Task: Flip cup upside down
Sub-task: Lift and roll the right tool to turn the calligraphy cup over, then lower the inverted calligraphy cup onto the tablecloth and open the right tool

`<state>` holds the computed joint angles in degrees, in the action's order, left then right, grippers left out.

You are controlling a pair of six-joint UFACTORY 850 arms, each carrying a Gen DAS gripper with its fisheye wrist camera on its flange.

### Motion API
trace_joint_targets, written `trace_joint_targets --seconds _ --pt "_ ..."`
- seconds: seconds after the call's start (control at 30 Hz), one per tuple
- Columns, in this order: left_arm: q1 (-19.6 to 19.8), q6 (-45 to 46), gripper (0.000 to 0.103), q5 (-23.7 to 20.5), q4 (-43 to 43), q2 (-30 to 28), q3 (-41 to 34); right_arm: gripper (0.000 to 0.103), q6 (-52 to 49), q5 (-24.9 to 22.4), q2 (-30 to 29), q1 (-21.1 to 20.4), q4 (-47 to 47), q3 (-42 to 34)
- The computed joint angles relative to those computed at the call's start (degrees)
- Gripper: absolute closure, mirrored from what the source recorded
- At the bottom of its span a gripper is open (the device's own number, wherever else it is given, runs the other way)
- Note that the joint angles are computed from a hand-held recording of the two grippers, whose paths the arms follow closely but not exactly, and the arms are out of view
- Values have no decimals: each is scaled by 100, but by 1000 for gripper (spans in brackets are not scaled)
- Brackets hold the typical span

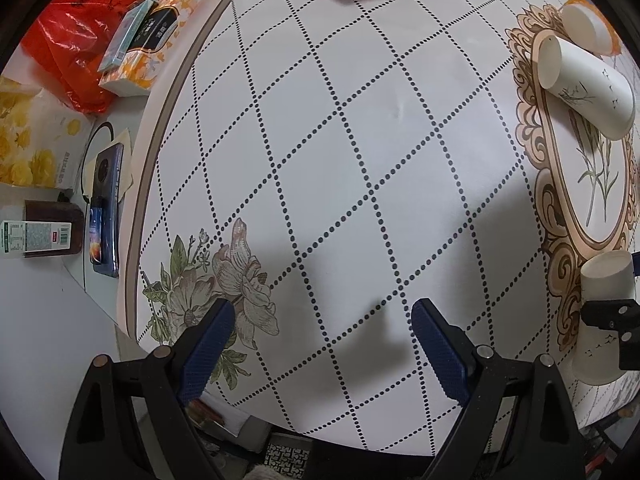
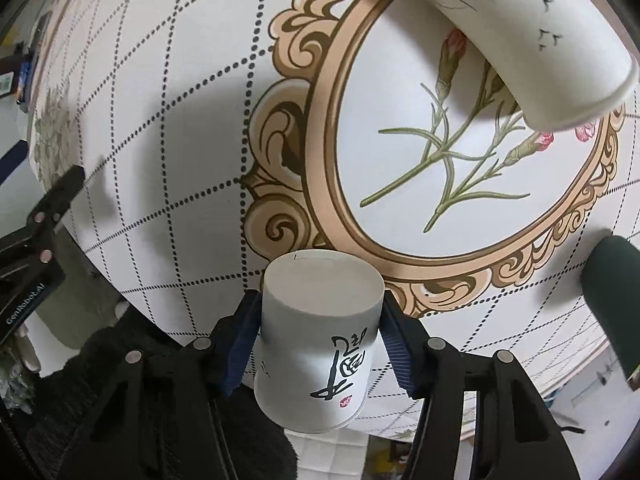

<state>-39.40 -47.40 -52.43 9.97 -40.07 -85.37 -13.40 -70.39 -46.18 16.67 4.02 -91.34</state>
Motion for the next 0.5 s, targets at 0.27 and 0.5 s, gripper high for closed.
trace_joint_targets --seconds 0.27,0.5 --pt "24 104 12 -17 -295 -14 -72 42 -230 1860 1237 -121 353 1182" --pt "23 118 12 -47 -474 -35 -136 42 -707 4366 2463 -123 989 2690"
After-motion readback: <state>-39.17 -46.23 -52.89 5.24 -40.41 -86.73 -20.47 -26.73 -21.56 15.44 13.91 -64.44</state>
